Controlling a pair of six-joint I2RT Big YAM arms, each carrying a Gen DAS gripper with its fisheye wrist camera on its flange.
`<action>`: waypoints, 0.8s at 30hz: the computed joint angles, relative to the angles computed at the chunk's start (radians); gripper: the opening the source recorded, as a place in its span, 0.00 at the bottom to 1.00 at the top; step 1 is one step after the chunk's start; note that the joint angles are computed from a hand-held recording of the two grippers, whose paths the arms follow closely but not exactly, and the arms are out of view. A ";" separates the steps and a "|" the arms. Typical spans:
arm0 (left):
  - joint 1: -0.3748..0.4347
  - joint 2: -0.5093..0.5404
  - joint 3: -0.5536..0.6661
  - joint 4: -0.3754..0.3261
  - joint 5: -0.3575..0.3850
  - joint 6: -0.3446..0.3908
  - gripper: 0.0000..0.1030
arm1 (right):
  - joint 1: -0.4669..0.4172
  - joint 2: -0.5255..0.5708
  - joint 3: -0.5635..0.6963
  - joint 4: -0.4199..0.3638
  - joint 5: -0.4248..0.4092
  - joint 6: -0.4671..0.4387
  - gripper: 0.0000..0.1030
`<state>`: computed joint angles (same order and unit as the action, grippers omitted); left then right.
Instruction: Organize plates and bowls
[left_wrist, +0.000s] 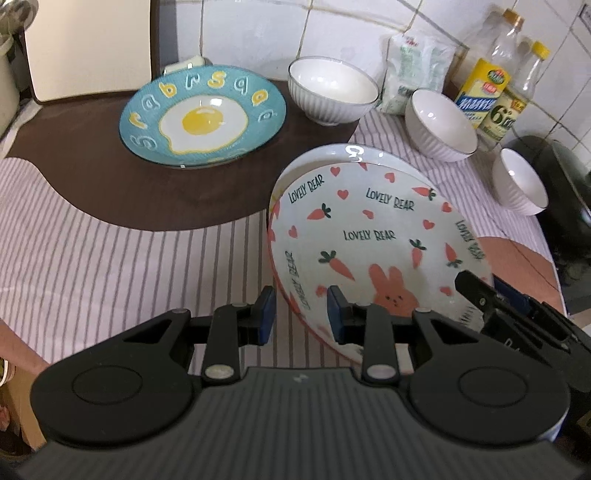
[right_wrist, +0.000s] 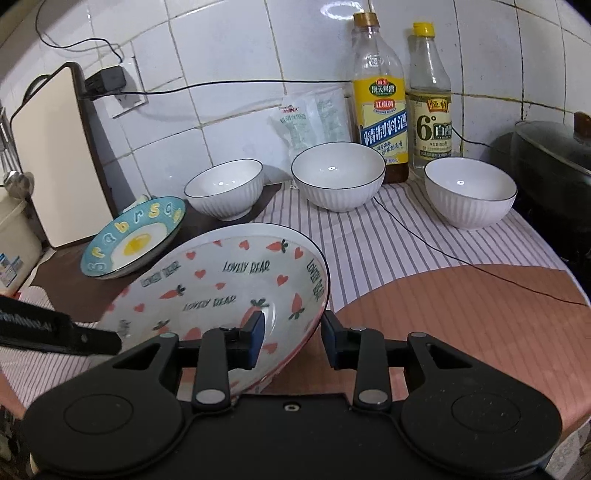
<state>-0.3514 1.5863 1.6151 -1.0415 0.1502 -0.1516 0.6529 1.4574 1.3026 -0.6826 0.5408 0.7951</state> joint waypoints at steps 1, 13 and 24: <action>0.005 -0.011 -0.004 -0.001 0.007 0.008 0.29 | 0.005 -0.005 0.002 -0.011 0.008 0.000 0.37; 0.088 -0.144 -0.013 -0.060 0.110 0.126 0.29 | 0.079 -0.054 0.104 -0.058 -0.019 -0.126 0.38; 0.182 -0.141 0.089 -0.124 0.129 0.246 0.35 | 0.074 0.057 0.322 -0.035 -0.163 -0.275 0.60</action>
<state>-0.1692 1.4457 1.7042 -1.1657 0.2796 0.0949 0.7265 1.5148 1.6250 -0.7174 0.3774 0.5200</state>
